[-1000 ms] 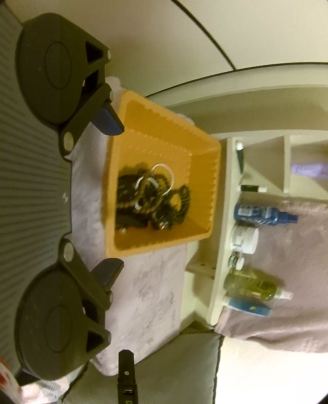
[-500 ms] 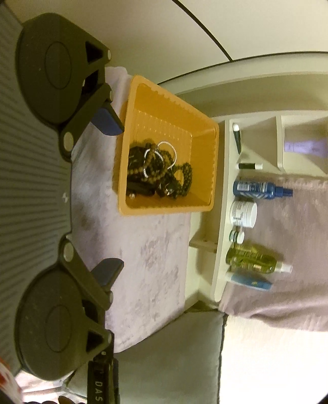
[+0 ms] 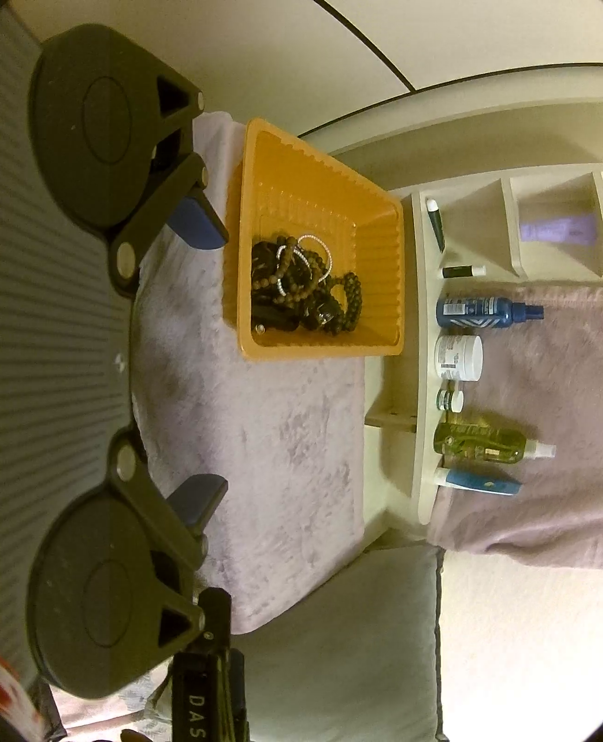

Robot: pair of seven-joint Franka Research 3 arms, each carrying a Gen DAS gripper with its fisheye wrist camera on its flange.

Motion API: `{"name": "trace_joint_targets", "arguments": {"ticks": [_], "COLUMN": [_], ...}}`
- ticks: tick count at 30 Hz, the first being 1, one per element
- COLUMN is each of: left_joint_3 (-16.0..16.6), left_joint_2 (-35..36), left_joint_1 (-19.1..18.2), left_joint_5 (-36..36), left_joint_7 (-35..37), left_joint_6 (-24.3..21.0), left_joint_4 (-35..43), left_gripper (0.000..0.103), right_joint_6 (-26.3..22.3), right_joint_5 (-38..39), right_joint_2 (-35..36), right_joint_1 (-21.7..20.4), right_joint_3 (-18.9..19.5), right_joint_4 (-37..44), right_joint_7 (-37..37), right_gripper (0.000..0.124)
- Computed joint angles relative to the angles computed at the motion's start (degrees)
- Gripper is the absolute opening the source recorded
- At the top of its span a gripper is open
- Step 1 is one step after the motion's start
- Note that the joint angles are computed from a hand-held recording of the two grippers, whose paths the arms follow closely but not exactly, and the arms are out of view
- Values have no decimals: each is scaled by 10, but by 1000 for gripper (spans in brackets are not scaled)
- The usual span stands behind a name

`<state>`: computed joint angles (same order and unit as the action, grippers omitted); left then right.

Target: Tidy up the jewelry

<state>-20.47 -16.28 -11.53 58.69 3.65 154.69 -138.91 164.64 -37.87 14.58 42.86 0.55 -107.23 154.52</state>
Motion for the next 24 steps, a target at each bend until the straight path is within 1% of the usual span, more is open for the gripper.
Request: {"name": "trace_joint_targets", "arguments": {"ticks": [7, 12, 24], "left_joint_3": [0, 1, -3], "left_joint_2": [0, -4, -7], "left_joint_1": [-3, -1, 4], "left_joint_5": [-2, -6, 1], "left_joint_7": [-3, -8, -18], "left_joint_6": [-3, 3, 8], "left_joint_4": [1, -4, -6], "left_gripper": [102, 102, 102], "right_joint_6": [5, 7, 7], "right_joint_5": [-4, 6, 5], "right_joint_2": [-1, -1, -1], "right_joint_1": [-1, -4, 1], "right_joint_3": [-1, 2, -3], "right_joint_4": [-3, -5, -4], "right_joint_7": [1, -11, -9], "right_gripper": [82, 82, 82]}}
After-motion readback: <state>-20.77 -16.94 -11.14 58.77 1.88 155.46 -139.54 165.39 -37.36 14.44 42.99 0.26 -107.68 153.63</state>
